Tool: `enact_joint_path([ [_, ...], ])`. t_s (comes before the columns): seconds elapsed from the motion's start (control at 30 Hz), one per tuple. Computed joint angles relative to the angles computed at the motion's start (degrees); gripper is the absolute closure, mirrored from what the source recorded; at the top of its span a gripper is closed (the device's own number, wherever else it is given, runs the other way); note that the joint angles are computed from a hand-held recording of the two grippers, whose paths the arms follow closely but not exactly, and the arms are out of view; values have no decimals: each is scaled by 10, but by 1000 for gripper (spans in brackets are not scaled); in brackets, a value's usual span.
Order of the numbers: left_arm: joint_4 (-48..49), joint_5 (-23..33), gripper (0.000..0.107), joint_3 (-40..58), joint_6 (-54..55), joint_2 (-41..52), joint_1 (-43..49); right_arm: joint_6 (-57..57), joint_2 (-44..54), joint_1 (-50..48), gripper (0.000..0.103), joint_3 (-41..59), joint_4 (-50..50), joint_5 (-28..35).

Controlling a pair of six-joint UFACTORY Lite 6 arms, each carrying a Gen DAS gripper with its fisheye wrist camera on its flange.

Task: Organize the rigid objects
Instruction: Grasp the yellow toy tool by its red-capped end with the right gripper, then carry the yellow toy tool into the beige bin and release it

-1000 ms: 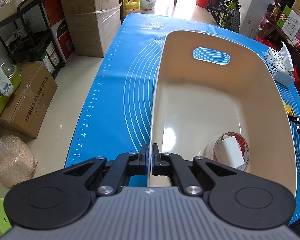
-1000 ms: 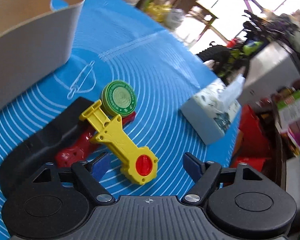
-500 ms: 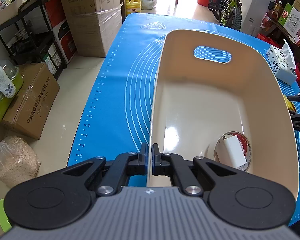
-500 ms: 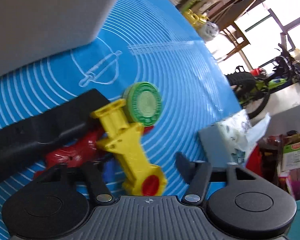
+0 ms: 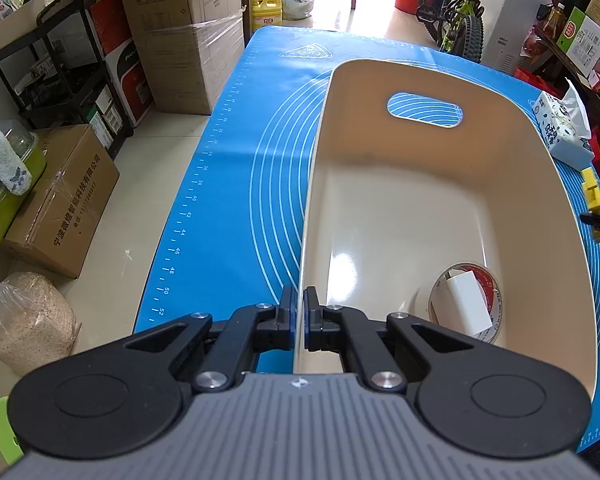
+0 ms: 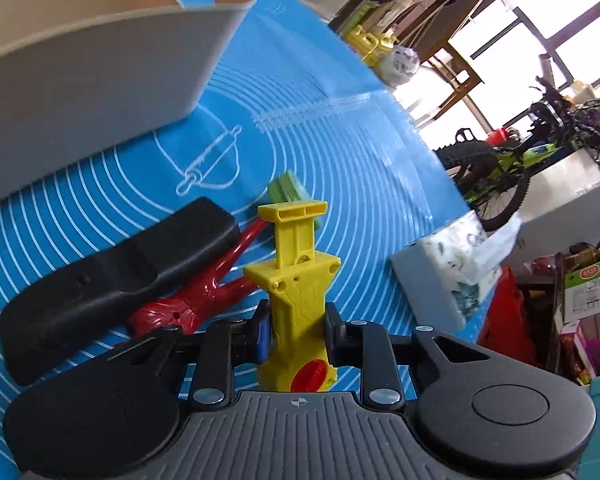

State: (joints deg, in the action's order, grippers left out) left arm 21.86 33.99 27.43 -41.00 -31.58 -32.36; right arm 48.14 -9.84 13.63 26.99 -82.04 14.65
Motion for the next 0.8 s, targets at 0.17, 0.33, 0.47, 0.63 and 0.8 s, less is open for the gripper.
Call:
enact_joint_path([
  [0.17,-4,0,102,1,4,0,1,-74,-61,6,65,-10,88,16],
  [0.33,-1,3,102,7,0,6,0,-130,-129,25,65,-23,164,43],
  [0.47,-2,3,102,7,1,6,1,-225,-190,26,65,-22,284,51],
  [0.63,-10,-2,102,6,11,5,8,-222,-238,78,65,-9,310,90],
  [0.8,-7,-2,102,6,7,6,7,-169,-252,158,65,28,296,139],
])
